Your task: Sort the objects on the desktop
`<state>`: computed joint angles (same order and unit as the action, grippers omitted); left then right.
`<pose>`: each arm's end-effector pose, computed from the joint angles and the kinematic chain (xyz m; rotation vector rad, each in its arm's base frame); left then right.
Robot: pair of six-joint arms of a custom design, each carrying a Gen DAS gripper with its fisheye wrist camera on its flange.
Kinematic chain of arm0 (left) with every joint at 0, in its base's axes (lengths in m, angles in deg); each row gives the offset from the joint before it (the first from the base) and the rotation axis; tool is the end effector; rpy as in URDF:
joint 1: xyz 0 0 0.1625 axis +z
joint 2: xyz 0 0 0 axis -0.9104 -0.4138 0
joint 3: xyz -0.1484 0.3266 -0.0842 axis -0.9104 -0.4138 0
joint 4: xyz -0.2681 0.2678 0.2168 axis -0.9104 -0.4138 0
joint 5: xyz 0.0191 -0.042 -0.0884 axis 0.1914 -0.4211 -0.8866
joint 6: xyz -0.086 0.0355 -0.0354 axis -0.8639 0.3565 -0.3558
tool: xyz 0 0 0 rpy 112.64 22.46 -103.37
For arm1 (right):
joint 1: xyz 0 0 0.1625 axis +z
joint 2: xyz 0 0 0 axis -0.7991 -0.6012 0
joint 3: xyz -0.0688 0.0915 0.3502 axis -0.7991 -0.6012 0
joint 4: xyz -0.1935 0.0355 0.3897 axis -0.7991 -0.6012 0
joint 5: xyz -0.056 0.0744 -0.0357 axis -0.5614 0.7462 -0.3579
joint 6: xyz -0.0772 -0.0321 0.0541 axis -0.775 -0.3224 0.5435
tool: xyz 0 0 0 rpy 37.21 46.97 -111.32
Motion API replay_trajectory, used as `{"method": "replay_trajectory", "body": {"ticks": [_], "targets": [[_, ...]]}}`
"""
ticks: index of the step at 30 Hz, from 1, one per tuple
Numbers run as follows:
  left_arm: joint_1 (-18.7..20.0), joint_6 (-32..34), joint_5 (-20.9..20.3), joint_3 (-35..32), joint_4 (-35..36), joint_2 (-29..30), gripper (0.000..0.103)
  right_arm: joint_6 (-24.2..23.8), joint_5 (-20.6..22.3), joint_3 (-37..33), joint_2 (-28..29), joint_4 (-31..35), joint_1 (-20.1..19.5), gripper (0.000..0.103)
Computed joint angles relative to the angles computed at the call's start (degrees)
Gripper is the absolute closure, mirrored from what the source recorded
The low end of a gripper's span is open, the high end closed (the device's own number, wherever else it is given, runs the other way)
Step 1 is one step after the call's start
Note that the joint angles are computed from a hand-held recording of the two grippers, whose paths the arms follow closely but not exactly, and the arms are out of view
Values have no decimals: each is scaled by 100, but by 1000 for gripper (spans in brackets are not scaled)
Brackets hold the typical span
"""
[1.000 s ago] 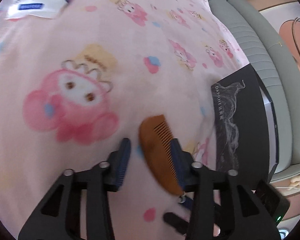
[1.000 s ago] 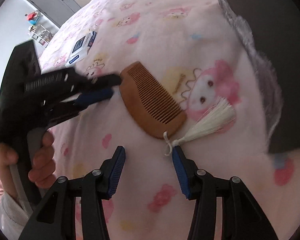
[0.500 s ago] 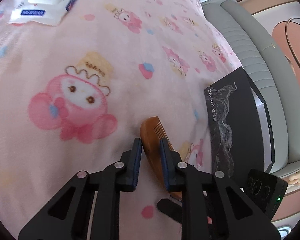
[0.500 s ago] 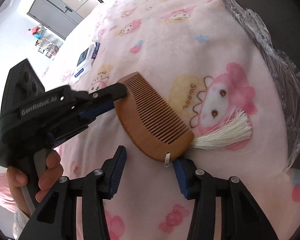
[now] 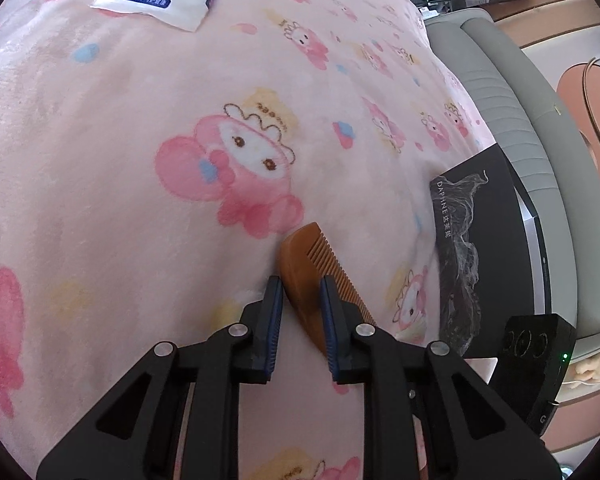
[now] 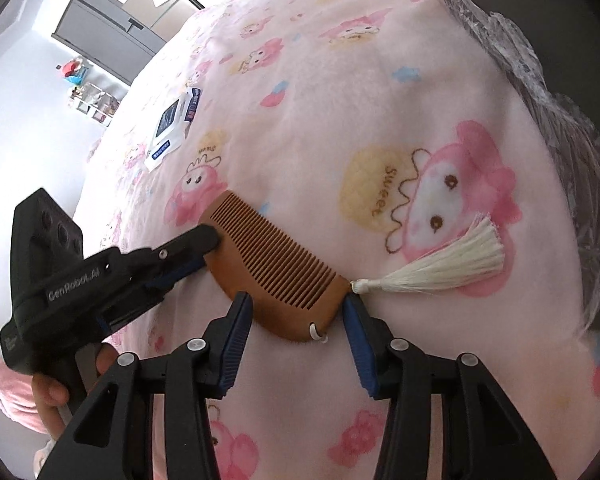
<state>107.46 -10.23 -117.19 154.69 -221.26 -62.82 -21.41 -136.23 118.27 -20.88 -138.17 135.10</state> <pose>-0.3019 -0.5024 0.0124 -0.1846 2.9647 -0.6638 0.0478 -0.4883 0.2786 0.1841 -2.8501 0.4288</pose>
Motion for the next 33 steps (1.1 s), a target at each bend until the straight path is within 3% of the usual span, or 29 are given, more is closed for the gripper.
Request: {"method": "replay_trajectory", "body": {"ticks": [15, 19, 27, 33], "targets": [[-452, 108, 358, -191, 192, -305, 84, 30, 1, -159, -479, 152, 452, 67], [-551, 208, 358, -490, 207, -118, 84, 44, -18, -234, -667, 128, 501, 67], [-681, 812, 415, -1709, 719, 554, 84, 243, 224, -570, -947, 412, 404, 67], [-709, 1011, 373, -2091, 796, 684, 84, 196, 293, -822, -971, 350, 488, 67]]}}
